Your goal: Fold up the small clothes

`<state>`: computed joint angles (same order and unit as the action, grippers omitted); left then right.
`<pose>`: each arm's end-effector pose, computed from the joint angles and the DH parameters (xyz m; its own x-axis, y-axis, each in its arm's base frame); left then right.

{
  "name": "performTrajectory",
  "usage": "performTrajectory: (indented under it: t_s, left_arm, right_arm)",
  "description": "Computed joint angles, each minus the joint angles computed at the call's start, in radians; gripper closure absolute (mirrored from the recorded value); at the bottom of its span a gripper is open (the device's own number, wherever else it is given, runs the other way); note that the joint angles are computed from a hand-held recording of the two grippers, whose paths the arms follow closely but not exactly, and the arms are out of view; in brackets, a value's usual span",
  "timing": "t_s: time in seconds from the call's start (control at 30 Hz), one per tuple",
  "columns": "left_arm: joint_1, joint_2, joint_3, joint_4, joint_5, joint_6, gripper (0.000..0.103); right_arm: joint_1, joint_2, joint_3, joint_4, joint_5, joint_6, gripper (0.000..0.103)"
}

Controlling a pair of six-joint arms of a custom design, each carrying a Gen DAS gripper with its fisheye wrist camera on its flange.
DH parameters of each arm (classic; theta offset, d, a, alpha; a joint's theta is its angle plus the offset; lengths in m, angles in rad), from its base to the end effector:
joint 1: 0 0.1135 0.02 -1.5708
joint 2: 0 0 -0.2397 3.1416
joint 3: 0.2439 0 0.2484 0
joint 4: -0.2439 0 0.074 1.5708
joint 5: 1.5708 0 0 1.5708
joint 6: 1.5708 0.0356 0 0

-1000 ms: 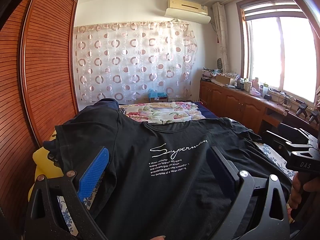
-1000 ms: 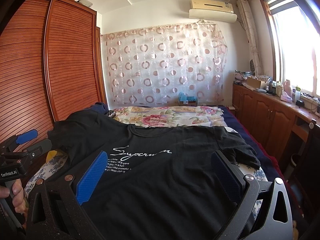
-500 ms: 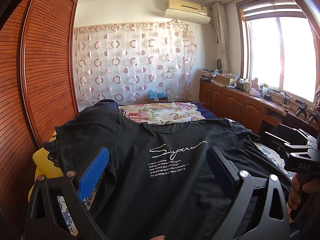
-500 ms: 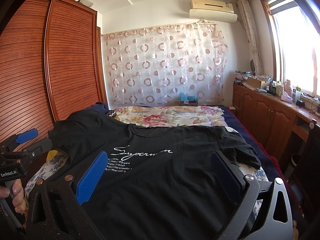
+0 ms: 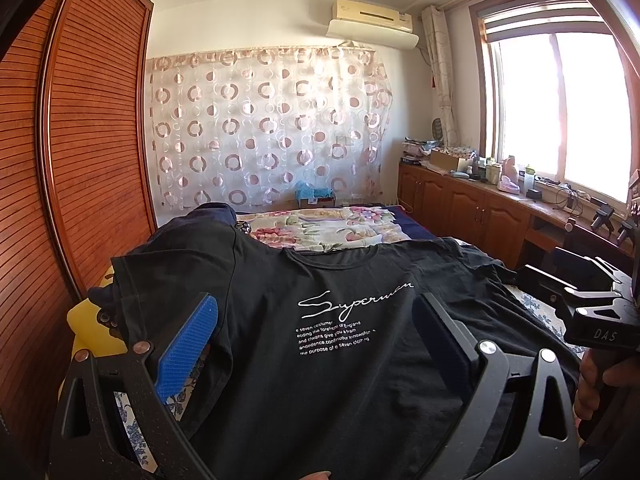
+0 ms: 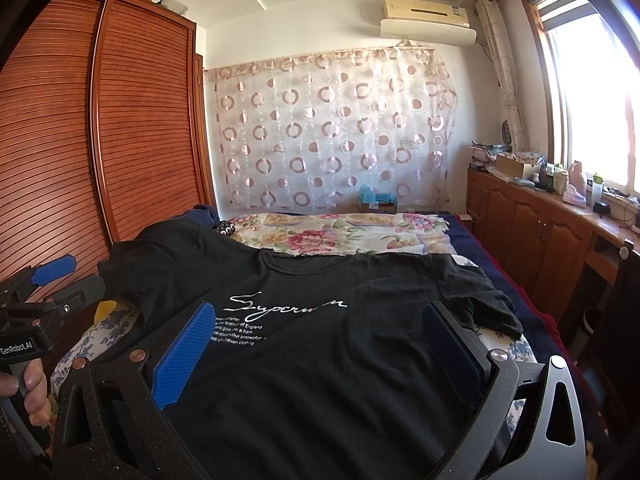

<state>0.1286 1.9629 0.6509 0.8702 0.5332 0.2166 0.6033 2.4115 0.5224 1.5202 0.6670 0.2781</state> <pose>0.3255 0.0238 0.0726 -0.3399 0.1427 -0.9296 0.4283 0.9034 -0.0180 0.2392 0.1380 -0.0111 -0.2775 0.0708 -0.9581 0.1098 0.9931 0.0416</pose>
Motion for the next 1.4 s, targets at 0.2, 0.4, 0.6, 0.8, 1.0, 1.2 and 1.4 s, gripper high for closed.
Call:
performTrajectory:
  t_s: [0.2, 0.4, 0.6, 0.8, 1.0, 1.2, 1.4]
  left_arm:
    - [-0.001, -0.004, -0.005, 0.004, -0.001, 0.000, 0.004]
    - [0.006, -0.002, 0.004, -0.004, 0.005, 0.003, 0.004]
    - [0.014, -0.015, 0.005, -0.019, 0.015, -0.001, 0.004]
    - [0.017, -0.064, 0.013, -0.075, 0.014, 0.002, 0.004]
    - [0.017, -0.062, 0.010, -0.070, 0.016, 0.000, 0.004]
    - [0.004, -0.024, 0.024, -0.058, 0.005, 0.000, 0.004]
    - [0.011, 0.032, 0.064, -0.078, 0.012, 0.019, 0.004]
  right_arm:
    - [0.001, -0.001, 0.001, -0.001, 0.002, 0.001, 0.000]
    - [-0.006, 0.004, 0.002, 0.002, -0.003, 0.002, 0.000]
    - [-0.003, 0.005, 0.001, 0.003, 0.000, 0.004, 0.000]
    - [-0.002, 0.003, 0.000, 0.001, -0.001, 0.006, 0.000]
    - [-0.002, 0.002, 0.001, -0.001, -0.001, 0.006, 0.000]
    - [-0.007, 0.007, 0.006, -0.003, -0.019, 0.008, 0.000]
    - [-0.047, 0.013, 0.040, -0.028, -0.084, -0.009, 0.000]
